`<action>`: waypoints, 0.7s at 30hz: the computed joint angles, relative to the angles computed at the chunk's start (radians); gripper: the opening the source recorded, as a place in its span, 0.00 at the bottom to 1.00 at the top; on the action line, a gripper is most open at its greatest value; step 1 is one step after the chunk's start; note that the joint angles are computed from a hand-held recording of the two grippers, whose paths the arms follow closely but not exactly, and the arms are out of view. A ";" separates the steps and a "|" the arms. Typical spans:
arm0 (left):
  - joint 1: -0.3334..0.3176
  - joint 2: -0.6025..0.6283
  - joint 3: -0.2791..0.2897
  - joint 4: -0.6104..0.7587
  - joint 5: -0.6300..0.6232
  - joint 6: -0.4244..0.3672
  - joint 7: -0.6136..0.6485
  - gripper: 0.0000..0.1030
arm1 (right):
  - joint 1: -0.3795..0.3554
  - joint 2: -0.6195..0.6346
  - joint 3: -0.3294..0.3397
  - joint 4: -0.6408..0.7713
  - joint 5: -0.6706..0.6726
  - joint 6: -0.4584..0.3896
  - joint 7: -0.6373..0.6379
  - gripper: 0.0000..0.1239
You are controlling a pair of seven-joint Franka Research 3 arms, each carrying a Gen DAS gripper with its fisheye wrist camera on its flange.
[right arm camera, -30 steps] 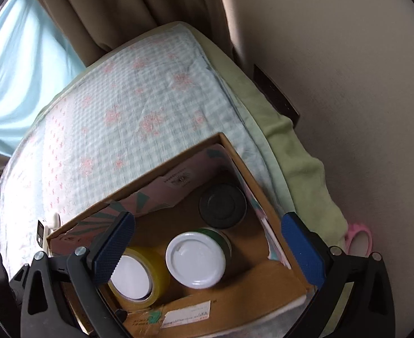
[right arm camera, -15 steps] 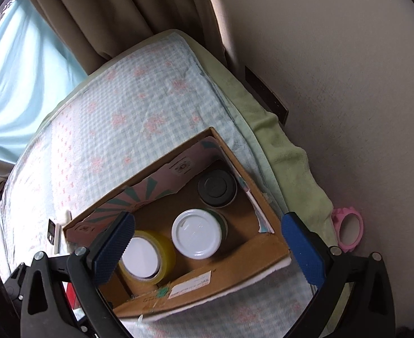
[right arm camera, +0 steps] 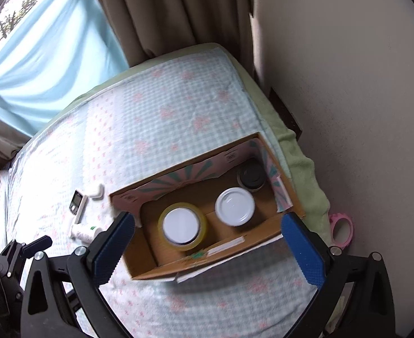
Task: Organize rigid objects
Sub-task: 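Move both tools back toward the remote, pill bottle and red box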
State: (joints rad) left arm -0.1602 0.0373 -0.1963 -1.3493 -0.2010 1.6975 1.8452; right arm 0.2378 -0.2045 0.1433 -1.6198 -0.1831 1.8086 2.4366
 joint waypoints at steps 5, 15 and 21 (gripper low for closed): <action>0.067 -0.050 0.057 -0.020 -0.028 -0.035 0.077 1.00 | 0.048 0.056 0.055 0.093 -0.055 -0.025 0.055 0.83; 0.238 0.048 0.142 0.151 -0.052 -0.128 0.268 1.00 | 0.241 0.295 0.060 0.375 -0.092 -0.068 0.284 0.83; 0.343 0.251 0.121 0.427 -0.061 -0.239 0.340 1.00 | 0.377 0.502 0.020 0.616 -0.117 -0.131 0.390 0.83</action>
